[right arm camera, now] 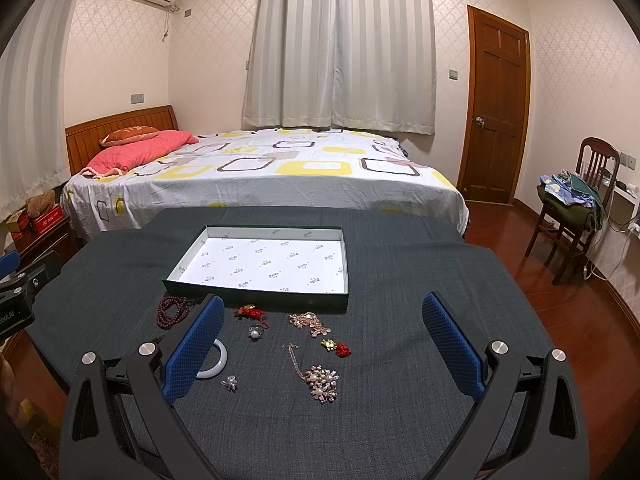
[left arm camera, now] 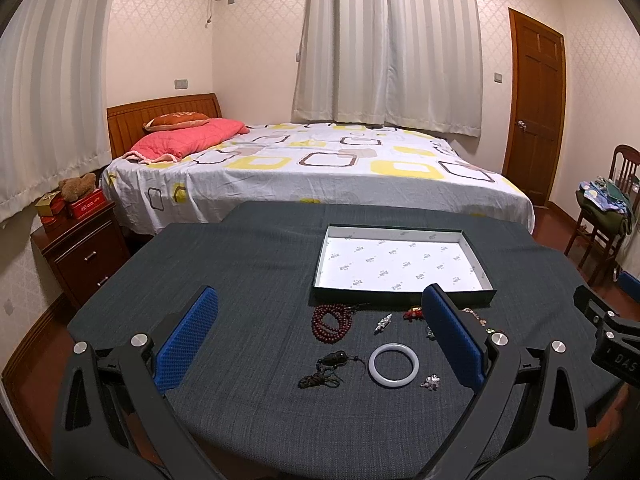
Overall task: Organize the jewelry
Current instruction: 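Lower the left tool onto the black stone pendant and close it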
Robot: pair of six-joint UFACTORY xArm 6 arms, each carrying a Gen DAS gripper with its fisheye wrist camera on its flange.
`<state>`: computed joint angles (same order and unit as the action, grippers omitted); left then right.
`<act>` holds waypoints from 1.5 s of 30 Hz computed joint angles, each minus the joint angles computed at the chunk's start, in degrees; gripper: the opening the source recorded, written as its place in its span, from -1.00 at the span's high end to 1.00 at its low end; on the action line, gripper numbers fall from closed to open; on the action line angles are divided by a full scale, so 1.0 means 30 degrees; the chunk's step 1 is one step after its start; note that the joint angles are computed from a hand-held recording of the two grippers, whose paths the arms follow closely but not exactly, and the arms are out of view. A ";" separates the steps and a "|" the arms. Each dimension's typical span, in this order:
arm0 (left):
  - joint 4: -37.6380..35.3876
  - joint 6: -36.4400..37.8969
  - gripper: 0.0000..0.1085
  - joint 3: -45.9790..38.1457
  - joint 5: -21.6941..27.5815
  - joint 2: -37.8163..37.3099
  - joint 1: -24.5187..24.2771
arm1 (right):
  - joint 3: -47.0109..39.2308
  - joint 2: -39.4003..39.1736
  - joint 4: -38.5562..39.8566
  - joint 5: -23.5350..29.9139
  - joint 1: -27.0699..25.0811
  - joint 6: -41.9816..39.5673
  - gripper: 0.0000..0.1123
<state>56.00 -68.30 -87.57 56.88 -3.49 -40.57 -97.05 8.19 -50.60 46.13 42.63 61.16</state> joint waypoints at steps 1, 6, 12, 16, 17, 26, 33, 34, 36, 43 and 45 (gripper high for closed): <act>0.0016 -0.0011 -0.83 0.0032 -0.0038 -0.0024 -0.0004 | 0.0014 -0.0002 -0.0020 -0.0011 0.0006 0.0017 -0.72; -0.0030 -0.0296 -0.83 0.0827 -0.0994 -0.0307 0.0399 | 0.0071 0.0205 0.0107 -0.0073 0.0005 -0.0054 -0.72; -0.2597 0.0509 -0.83 0.2098 -0.3081 -0.0320 0.1989 | 0.0323 0.0864 0.0910 -0.0526 -0.0254 -0.0391 -0.72; -0.4097 0.1119 -0.83 0.2934 -0.3962 -0.0005 0.2828 | 0.0609 0.1413 0.2080 -0.0932 -0.0632 -0.0974 -0.72; -0.4481 0.1342 -0.83 0.3201 -0.4192 0.0143 0.3042 | 0.0633 0.1605 0.2454 -0.0955 -0.0726 -0.1168 -0.72; -0.7764 0.3289 -0.54 0.3892 -0.4724 0.1480 0.4243 | 0.0342 0.3067 0.5196 -0.1227 -0.1230 -0.2780 -0.72; -0.8789 0.5302 -0.33 0.2598 -0.4785 0.3230 0.4241 | -0.0255 0.3951 0.6614 -0.1207 -0.1498 -0.3717 -0.72; -0.9100 0.5841 -0.26 0.2306 -0.4731 0.3599 0.4236 | -0.0279 0.4003 0.6782 -0.1220 -0.1544 -0.3777 -0.72; -0.9746 0.6498 -0.18 0.1901 -0.4735 0.4166 0.4307 | -0.0382 0.4110 0.6973 -0.1253 -0.1627 -0.3871 -0.72; -1.0315 0.7487 -0.16 0.0745 -0.4812 0.5529 0.4570 | -0.0590 0.4428 0.7547 -0.1322 -0.1867 -0.4172 -0.72; -1.0446 0.7825 -0.08 0.0449 -0.4802 0.5813 0.4614 | -0.0655 0.4528 0.7703 -0.1314 -0.1917 -0.4267 -0.72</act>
<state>24.66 -44.83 -86.23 42.48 13.94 -26.73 -99.01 21.77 -27.49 42.19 36.87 48.36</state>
